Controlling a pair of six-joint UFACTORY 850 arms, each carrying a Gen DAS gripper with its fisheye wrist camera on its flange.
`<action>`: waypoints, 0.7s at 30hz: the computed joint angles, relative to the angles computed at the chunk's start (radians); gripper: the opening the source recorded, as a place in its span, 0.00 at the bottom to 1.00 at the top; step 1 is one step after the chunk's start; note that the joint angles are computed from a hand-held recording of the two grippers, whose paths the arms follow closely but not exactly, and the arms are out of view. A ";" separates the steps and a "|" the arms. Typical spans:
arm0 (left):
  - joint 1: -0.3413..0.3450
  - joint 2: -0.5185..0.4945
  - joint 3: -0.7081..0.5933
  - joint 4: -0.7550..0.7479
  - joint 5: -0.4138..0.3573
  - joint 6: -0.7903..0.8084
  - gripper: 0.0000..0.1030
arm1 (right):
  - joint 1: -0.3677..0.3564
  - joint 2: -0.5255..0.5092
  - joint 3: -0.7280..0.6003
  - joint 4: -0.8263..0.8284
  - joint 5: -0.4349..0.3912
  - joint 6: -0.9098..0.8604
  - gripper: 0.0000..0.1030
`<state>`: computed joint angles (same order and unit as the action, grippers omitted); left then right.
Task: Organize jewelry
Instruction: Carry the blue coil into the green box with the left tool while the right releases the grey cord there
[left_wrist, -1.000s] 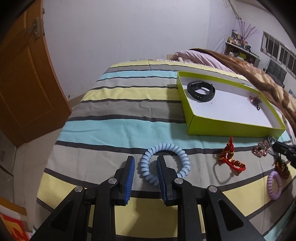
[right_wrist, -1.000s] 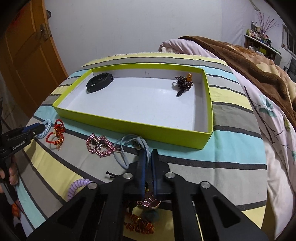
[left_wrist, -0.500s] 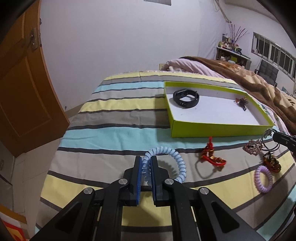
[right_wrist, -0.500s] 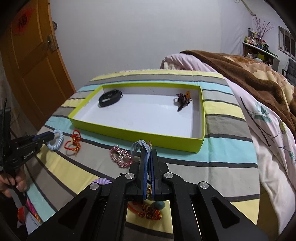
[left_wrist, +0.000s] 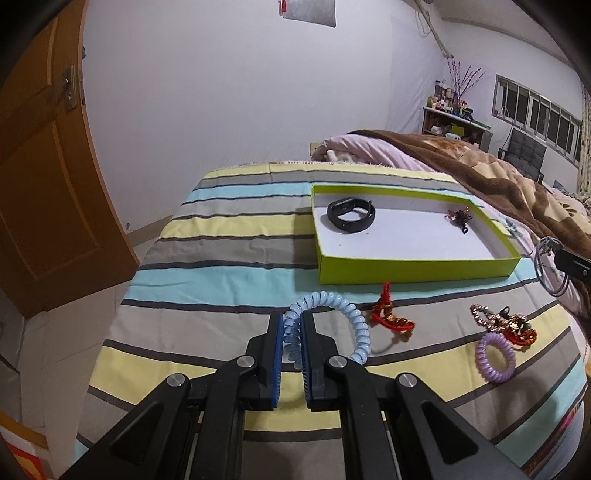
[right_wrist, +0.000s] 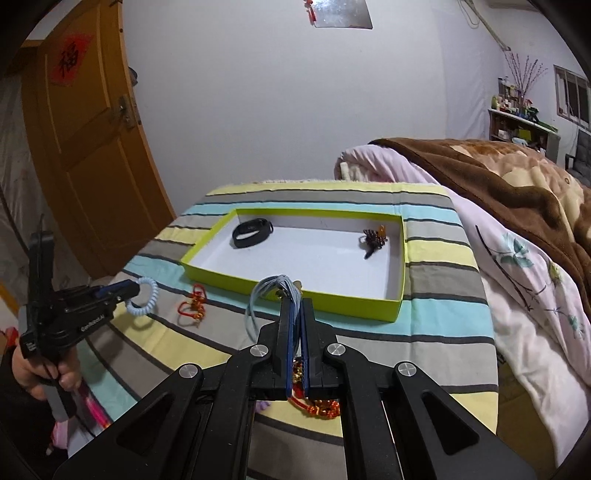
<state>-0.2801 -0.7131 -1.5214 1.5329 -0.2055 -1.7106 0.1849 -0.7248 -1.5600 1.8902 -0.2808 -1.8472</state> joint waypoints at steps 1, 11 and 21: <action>0.000 0.005 0.005 0.029 0.004 -0.030 0.08 | -0.001 0.001 0.001 0.002 0.000 0.000 0.03; -0.010 0.022 -0.014 0.236 0.036 -0.222 0.08 | -0.006 0.004 -0.008 0.021 -0.009 -0.009 0.03; -0.016 -0.051 -0.149 0.006 0.083 0.032 0.08 | -0.019 -0.063 -0.119 -0.162 0.005 0.195 0.03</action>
<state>-0.2961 -0.7639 -1.6703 1.5392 -0.1229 -1.6790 0.1660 -0.7883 -1.6791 1.7286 -0.2756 -1.6521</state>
